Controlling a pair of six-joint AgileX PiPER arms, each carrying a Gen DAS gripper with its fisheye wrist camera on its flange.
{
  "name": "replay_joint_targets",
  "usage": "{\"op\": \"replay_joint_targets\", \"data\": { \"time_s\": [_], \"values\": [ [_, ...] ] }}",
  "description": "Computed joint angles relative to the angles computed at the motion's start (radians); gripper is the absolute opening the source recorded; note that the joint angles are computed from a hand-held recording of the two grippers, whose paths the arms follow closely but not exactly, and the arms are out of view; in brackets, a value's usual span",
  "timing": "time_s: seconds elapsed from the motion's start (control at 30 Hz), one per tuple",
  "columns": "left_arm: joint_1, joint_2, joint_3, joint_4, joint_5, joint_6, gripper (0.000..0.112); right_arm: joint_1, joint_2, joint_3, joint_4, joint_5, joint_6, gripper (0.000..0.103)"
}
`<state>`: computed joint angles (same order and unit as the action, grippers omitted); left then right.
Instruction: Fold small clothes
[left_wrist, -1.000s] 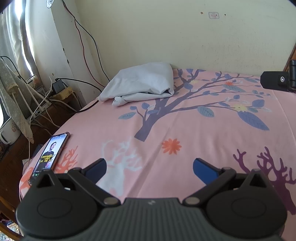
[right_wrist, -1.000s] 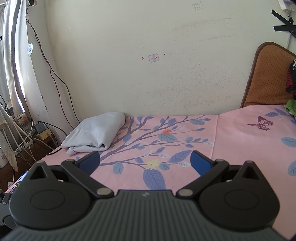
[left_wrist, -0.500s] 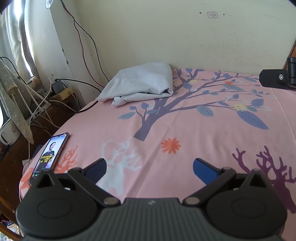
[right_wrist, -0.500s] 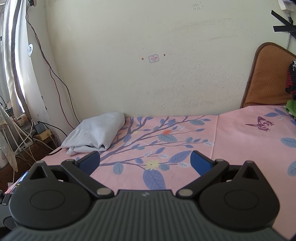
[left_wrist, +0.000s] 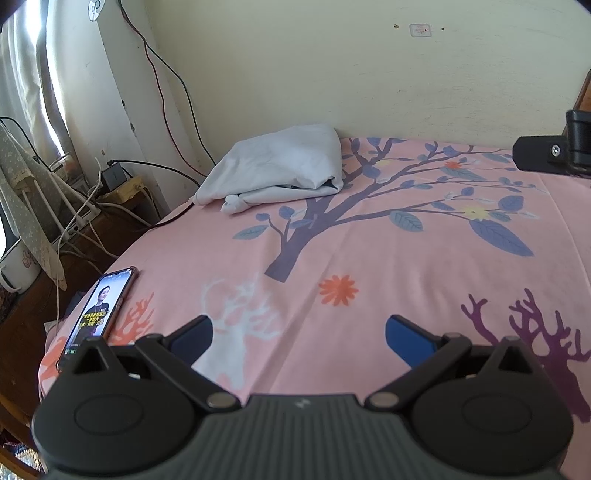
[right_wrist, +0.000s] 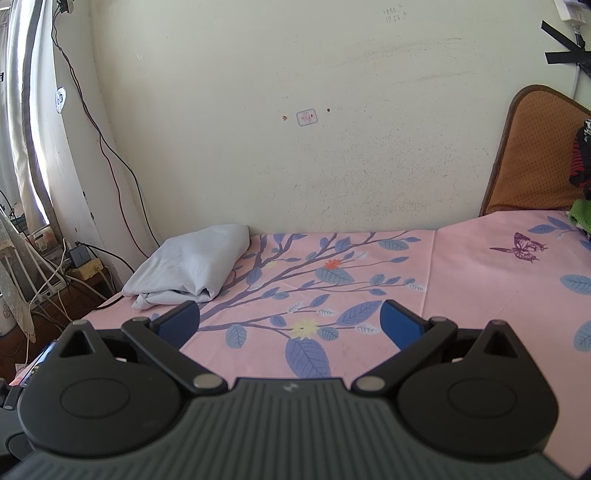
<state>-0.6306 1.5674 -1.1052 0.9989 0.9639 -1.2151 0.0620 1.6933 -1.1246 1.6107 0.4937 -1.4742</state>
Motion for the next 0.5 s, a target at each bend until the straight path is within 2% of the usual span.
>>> {"op": "replay_joint_targets", "data": {
  "time_s": [0.33, 0.5],
  "values": [
    [-0.011, -0.012, 0.016, 0.040, -0.003, -0.020, 0.103, 0.000, 0.001, -0.007, -0.012, 0.001, 0.013, 0.103],
    [-0.006, -0.029, 0.018, 0.035, -0.030, -0.011, 0.103, 0.001, 0.003, -0.017, -0.022, 0.001, 0.026, 0.103]
  ]
}}
